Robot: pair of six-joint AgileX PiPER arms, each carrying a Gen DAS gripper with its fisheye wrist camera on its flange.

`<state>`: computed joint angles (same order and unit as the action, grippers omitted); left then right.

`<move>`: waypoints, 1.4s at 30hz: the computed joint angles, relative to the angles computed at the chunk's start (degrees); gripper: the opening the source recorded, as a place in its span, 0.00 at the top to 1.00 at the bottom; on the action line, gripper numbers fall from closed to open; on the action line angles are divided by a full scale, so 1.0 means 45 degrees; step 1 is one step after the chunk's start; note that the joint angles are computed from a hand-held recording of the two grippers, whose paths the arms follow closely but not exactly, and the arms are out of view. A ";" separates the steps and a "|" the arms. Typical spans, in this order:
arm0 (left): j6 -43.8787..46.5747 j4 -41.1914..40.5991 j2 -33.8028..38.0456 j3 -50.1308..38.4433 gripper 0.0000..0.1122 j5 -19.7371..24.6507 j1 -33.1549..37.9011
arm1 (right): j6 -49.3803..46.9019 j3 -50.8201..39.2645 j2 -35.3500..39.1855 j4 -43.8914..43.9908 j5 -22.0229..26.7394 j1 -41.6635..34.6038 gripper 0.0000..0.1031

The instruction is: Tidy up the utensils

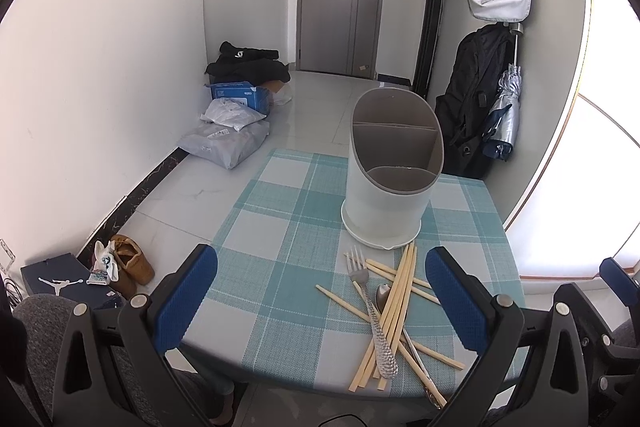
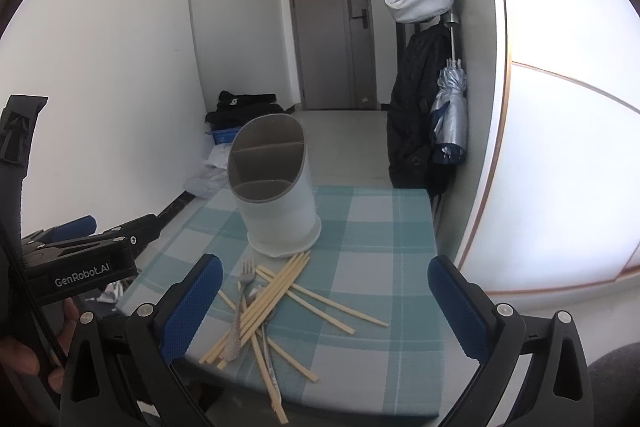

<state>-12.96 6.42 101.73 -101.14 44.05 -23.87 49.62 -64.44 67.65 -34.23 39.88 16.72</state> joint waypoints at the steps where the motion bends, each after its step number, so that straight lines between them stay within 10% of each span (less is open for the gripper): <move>1: 0.0015 -0.0009 0.0007 -0.0011 0.09 0.0012 0.0008 | -0.0043 -0.0012 0.0007 0.0056 -0.0010 -0.0039 0.00; 32: 0.0185 -0.0277 0.0109 -0.0169 0.09 0.0153 0.0006 | -0.0382 -0.0210 0.0246 0.0732 0.0133 -0.0454 0.00; 42: 0.2375 -0.3281 0.1710 -0.2222 0.09 0.2234 0.0922 | -0.1161 -0.0298 0.0520 0.1557 -0.0530 -0.0789 0.00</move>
